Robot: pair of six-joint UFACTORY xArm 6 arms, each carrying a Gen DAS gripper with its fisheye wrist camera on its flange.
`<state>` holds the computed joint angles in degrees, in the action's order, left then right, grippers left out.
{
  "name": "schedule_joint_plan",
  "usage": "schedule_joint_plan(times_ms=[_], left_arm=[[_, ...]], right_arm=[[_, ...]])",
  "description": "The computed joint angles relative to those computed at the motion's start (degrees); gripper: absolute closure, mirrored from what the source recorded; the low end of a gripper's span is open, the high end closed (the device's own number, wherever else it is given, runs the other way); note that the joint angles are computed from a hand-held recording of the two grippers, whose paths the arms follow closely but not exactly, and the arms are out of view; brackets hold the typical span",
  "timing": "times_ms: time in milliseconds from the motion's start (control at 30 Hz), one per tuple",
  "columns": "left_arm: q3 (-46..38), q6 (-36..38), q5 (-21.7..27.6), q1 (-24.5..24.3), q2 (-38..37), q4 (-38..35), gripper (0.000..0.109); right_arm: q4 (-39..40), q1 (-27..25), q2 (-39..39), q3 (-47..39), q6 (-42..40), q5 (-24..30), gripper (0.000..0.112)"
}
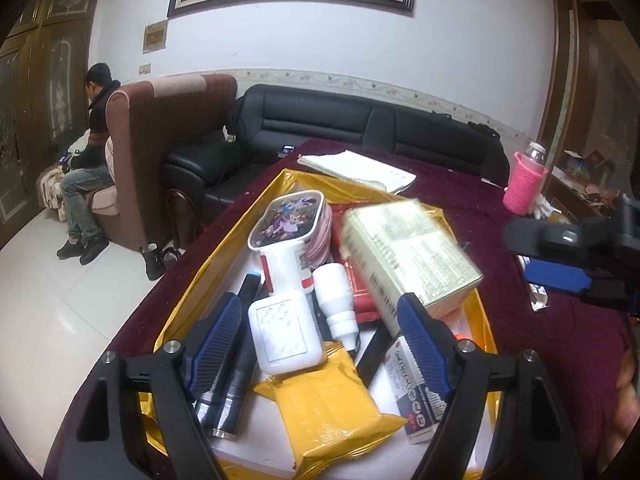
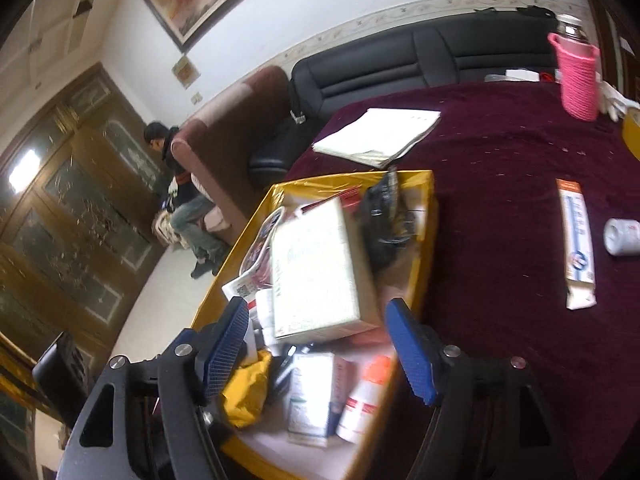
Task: Organize objects
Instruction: 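Move both tools back to the table and grasp the ointment box with left tool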
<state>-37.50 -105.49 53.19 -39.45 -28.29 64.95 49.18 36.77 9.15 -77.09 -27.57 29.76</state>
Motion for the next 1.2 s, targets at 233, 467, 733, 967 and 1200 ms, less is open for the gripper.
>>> schedule_joint_plan(times_ms=[233, 467, 733, 967, 1200], left_arm=[[-0.94, -1.28, 0.54, -2.17, 0.91, 2.79, 0.027], [-5.06, 1.25, 3.76, -5.63, 4.49, 1.39, 0.026], [-20.37, 15.03, -2.38, -6.77, 16.91, -4.60, 0.018], [-45.91, 38.79, -11.40, -1.97, 41.26, -24.86, 0.018], [-65.23, 48.74, -7.13, 1.17, 57.20, -36.77, 0.018]], right_arm=[[5.69, -8.45, -6.39, 6.81, -3.04, -0.14, 0.033], [5.88, -17.20, -6.63, 8.73, -2.24, 0.44, 0.031], [-2.76, -22.21, -2.64, 9.38, 4.67, -5.59, 0.031], [3.32, -25.29, -1.91, 8.76, 2.28, -2.29, 0.031], [9.74, -27.83, -2.10, 8.43, 0.31, 1.74, 0.029]])
